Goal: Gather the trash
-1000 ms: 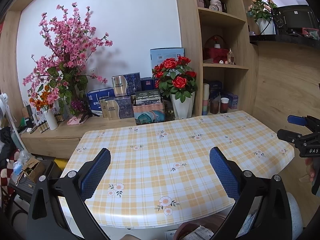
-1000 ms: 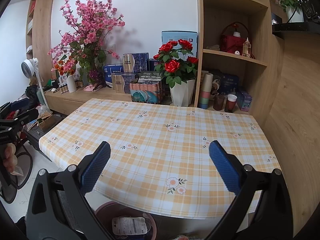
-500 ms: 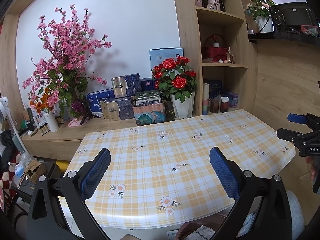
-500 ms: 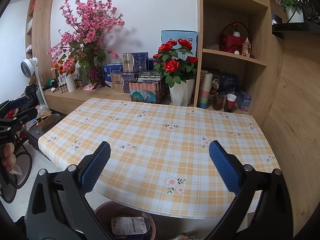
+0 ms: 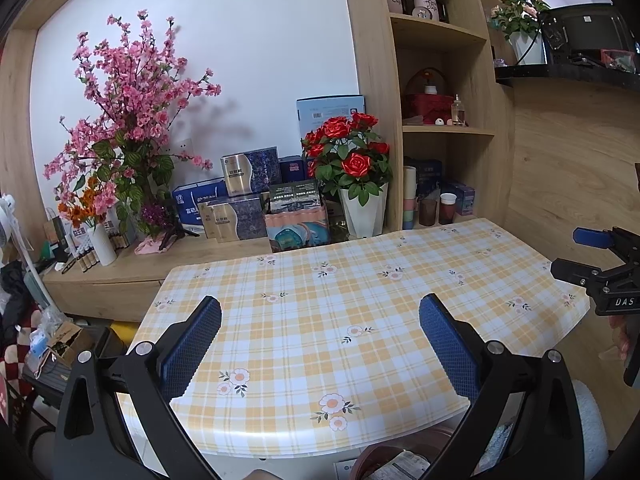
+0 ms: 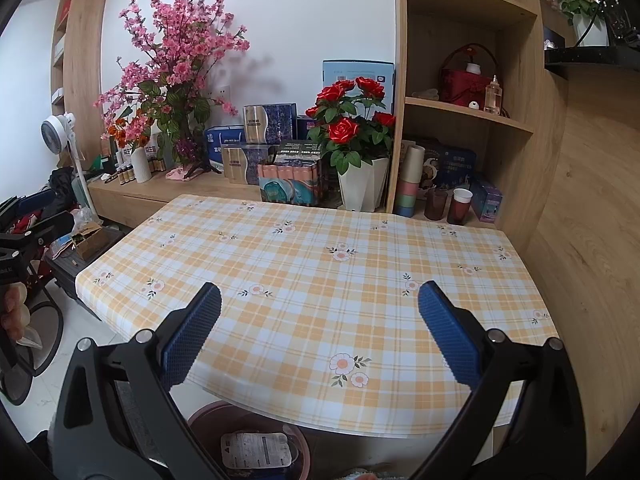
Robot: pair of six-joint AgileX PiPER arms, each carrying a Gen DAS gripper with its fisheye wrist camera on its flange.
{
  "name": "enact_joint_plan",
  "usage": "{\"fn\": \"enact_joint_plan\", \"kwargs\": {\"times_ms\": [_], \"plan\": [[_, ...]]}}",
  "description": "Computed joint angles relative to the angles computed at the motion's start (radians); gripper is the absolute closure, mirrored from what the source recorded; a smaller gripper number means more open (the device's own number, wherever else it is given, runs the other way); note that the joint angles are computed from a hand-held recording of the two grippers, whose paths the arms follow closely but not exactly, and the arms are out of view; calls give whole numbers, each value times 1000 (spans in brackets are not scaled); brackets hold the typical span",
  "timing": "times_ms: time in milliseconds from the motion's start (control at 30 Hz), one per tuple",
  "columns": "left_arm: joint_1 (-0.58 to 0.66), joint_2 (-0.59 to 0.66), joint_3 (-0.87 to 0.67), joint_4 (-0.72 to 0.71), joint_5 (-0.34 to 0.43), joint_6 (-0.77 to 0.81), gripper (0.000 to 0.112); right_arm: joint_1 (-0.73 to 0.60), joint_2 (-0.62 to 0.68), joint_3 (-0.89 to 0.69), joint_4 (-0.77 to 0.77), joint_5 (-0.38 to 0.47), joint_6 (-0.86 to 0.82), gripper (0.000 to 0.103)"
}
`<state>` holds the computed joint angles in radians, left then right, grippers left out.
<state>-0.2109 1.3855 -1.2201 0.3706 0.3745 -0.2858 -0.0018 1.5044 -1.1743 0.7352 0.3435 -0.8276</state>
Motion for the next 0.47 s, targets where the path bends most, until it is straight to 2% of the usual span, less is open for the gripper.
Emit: {"fn": "enact_joint_plan", "kwargs": {"times_ms": [267, 467], "plan": [[-5, 3, -4, 9, 10, -8, 15, -7, 0, 5, 16, 2, -20, 6], [-20, 14, -6, 109, 26, -109, 15, -21, -2, 28, 63, 0, -74, 6]]}}
